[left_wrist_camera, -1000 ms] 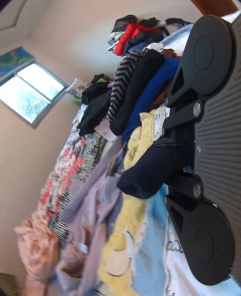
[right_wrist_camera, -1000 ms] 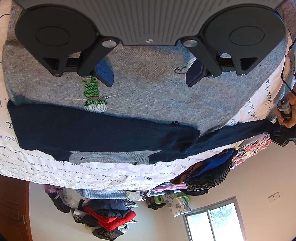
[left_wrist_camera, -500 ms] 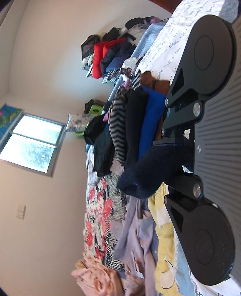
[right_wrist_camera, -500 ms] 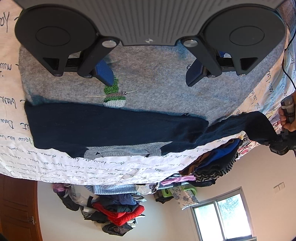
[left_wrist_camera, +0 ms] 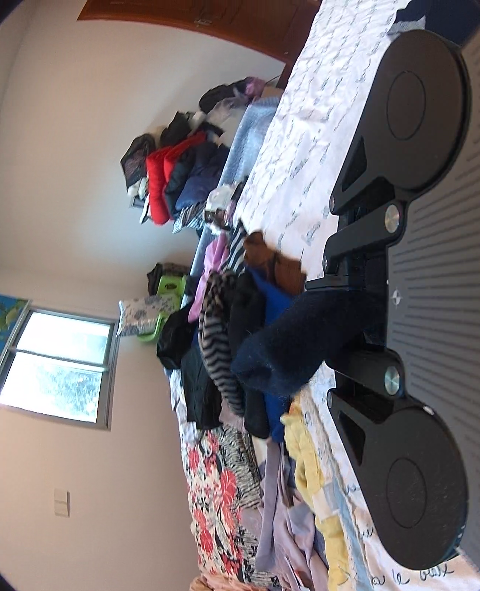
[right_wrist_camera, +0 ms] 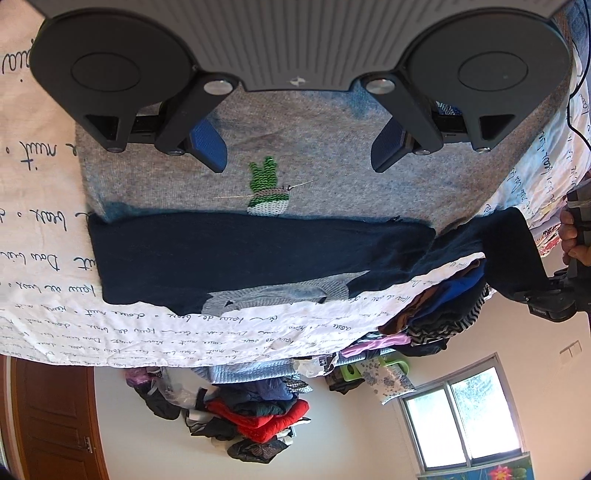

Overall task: Fold small clothes
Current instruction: 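Lift the sleeve with the left gripper and carry it across the sweater body, then lower the navy sleeve onto the sweater body and open the left gripper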

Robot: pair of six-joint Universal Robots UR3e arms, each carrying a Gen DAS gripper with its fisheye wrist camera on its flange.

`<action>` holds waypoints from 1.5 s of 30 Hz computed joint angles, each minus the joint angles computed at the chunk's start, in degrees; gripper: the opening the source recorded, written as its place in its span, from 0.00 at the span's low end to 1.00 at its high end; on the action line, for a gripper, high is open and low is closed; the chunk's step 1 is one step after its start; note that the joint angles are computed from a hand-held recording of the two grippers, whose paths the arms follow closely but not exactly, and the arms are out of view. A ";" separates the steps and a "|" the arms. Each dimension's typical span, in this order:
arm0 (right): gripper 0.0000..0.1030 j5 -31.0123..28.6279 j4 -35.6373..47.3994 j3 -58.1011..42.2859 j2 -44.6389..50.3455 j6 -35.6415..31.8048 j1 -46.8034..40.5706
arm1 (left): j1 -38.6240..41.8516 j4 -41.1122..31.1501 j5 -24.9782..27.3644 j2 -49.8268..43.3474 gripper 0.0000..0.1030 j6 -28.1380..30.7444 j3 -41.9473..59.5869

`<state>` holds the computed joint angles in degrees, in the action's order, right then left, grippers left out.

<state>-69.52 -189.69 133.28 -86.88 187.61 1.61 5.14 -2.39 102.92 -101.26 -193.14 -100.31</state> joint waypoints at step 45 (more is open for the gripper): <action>0.83 5.65 -1.46 13.28 -10.05 -1.78 -11.61 | -29.93 -15.99 -4.28 -33.45 0.09 0.71 39.26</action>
<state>-63.87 -191.15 146.56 -96.93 185.84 -10.01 -24.79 -18.39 98.64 -134.71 -192.43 -61.04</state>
